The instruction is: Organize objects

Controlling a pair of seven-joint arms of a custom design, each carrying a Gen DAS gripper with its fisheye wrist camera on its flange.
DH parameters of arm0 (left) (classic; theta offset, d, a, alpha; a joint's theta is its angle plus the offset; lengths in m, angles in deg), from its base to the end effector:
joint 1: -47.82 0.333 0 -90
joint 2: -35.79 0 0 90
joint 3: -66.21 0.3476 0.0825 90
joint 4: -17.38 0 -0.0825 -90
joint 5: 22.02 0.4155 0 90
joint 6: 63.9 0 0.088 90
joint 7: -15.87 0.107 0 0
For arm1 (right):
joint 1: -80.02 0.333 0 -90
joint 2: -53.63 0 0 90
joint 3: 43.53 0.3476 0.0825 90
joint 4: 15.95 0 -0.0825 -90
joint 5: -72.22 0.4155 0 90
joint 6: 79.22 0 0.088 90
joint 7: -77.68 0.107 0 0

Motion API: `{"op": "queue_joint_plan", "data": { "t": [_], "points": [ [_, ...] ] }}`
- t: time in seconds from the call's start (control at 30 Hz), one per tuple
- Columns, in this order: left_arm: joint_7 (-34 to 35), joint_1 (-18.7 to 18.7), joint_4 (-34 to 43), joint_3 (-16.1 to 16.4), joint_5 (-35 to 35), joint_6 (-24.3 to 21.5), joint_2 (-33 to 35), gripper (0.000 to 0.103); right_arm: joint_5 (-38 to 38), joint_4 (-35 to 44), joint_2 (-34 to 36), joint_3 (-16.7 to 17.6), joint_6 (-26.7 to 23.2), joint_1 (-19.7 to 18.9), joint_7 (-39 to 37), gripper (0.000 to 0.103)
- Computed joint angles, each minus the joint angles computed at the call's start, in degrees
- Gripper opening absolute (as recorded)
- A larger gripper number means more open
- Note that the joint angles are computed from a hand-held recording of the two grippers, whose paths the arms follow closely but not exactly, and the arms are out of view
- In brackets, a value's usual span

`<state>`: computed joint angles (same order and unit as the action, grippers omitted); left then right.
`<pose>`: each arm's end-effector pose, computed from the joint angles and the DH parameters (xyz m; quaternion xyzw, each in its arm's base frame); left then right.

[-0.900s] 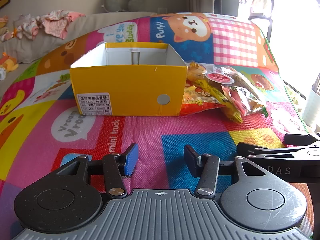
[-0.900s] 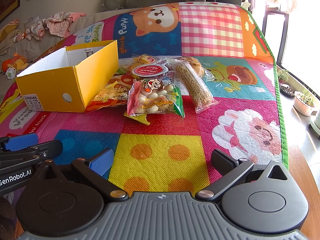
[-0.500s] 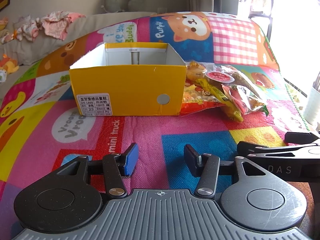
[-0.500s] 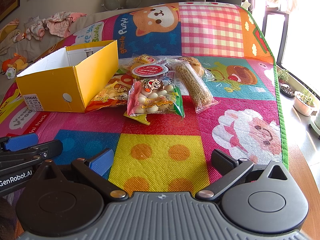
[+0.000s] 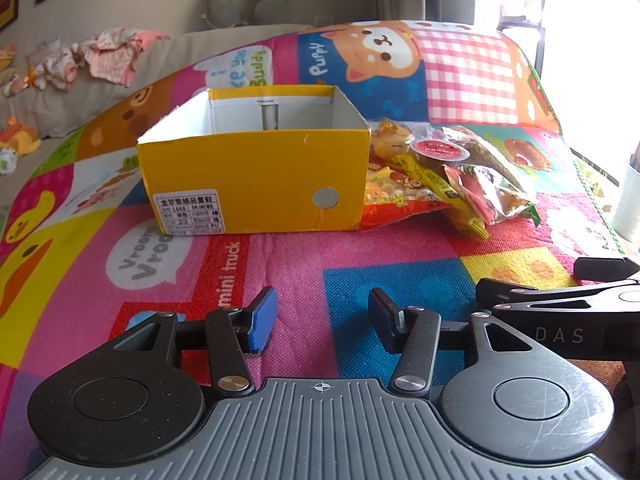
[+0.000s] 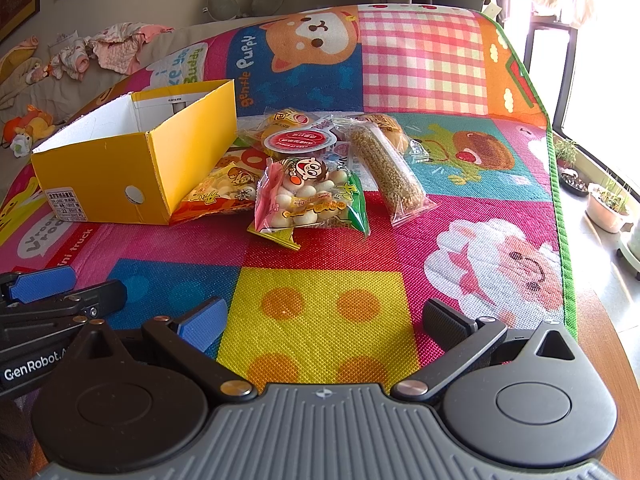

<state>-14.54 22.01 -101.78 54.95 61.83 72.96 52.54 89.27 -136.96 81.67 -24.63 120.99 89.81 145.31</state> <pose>0.5046 -0.3658 0.3039 -0.7295 0.5223 -0.2616 0.3558 0.5995 0.2670 0.2957 -0.7641 0.4785 -0.2279 0.3677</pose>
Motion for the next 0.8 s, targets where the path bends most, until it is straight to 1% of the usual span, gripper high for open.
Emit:
{"op": "queue_joint_plan", "data": {
  "t": [0.23, 0.37, 0.47, 0.57, 0.7, 0.8],
  "points": [
    [0.4, -0.1, 0.0, 0.0, -0.2, -0.4, 0.0, 0.057, -0.6, 0.3, 0.2, 0.5, -0.3, -0.7, 0.5, 0.103],
    [0.5, -0.2, 0.1, 0.0, -0.3, -0.4, 0.1, 0.057, -0.4, 0.3, -0.1, 0.4, -1.7, -0.8, 0.2, 0.103],
    [-0.1, -0.1, 0.0, 0.0, 0.0, -0.1, 0.0, 0.057, -1.0, 0.7, -0.7, 1.3, -4.6, -2.1, -1.0, 0.103],
    [-0.4, -0.1, -0.1, 0.0, 0.2, -0.1, -0.1, 0.057, -2.9, 0.2, -1.1, 6.4, -7.1, -7.8, -2.4, 0.103],
    [-1.1, 0.5, -0.8, 0.1, 0.5, 1.6, -0.8, 0.055, -0.9, 0.7, -1.7, 6.1, -9.8, -7.4, -5.1, 0.103],
    [1.8, 1.8, -2.3, 0.0, -1.3, 4.0, -3.1, 0.055, 1.2, 1.5, -2.2, 5.6, -12.4, -6.8, -7.1, 0.103]
  ]
}}
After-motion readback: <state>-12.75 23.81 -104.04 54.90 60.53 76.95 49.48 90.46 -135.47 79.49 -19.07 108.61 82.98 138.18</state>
